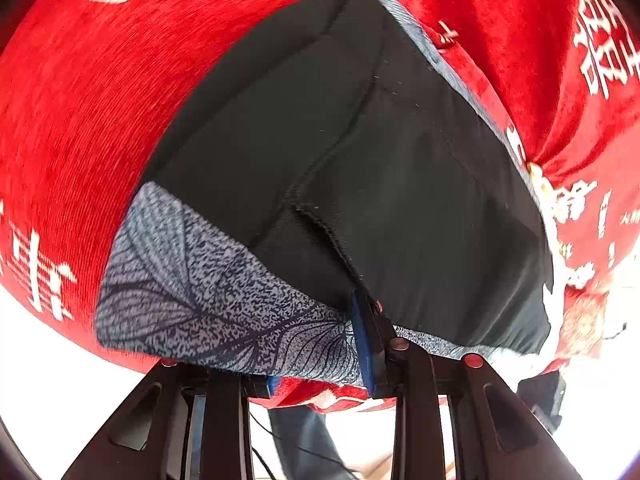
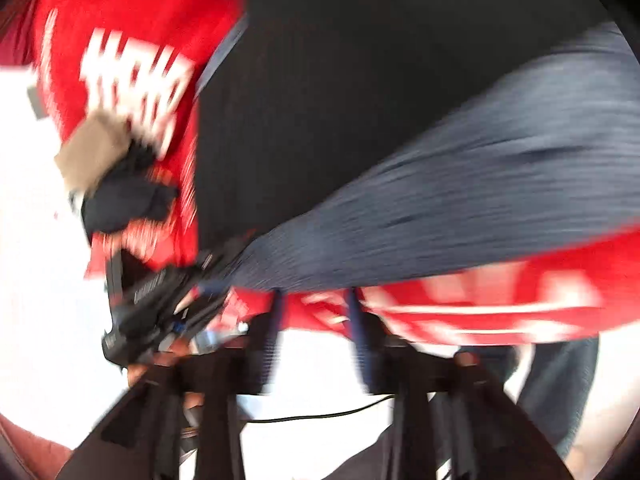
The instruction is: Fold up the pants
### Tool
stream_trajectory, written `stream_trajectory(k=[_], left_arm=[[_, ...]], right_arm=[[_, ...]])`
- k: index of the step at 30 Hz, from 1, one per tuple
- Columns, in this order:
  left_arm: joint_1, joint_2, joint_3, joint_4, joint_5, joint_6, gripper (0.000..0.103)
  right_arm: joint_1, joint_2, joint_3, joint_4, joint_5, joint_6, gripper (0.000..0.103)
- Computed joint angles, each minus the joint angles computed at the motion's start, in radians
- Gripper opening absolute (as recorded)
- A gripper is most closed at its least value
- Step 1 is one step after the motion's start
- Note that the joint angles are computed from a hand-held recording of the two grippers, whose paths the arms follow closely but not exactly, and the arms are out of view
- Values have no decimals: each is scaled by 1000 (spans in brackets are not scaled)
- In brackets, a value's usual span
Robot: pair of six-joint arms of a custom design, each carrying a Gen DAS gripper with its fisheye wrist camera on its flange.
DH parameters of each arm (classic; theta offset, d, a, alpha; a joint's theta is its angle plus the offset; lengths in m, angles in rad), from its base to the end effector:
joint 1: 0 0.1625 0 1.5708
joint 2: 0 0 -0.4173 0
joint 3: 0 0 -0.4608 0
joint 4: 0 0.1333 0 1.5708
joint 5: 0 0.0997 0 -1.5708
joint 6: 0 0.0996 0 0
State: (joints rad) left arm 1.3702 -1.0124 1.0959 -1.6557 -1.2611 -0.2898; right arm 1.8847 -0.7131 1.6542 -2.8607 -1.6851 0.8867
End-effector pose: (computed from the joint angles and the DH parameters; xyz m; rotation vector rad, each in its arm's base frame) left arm 0.0049 -0.7971 0.3833 -0.1269 2.8366 -0.1095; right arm 0.3366 -0.6419 0.0042 0.8741 2.8613 -0.5316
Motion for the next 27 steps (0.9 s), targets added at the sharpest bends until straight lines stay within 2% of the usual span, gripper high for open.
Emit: stream_trajectory(k=[4, 11, 12, 13, 14, 15, 17, 21, 24, 27], left_arm=[[-1, 12, -13, 25, 10, 13, 31], [-9, 31, -33, 50, 24, 26, 29], [-13, 31, -33, 45, 28, 23, 25], [-17, 34, -41, 48, 30, 16, 24], [-21, 32, -42, 43, 31, 7, 24], [-27, 31, -46, 41, 31, -7, 24], [-41, 32, -61, 34, 36, -30, 24], [-75, 76, -155, 30, 33, -80, 24], [-97, 169, -299, 9, 18, -64, 24], [-122, 331, -528, -10, 53, 46, 24]], right_arm=[[-24, -92, 146, -160, -52, 70, 52], [-46, -71, 234, -469, -45, 162, 50], [-50, -56, 236, -532, -46, 178, 41], [-51, -46, 235, -567, -51, 200, 20], [-52, -41, 235, -595, -59, 224, 9], [-52, -45, 235, -600, -62, 237, 4], [-44, -68, 216, -532, -67, 216, 4], [-28, -124, 99, -246, -44, 93, 4], [-43, -142, -17, -53, 3, -20, 4], [-74, -118, -185, 123, 53, -139, 4]])
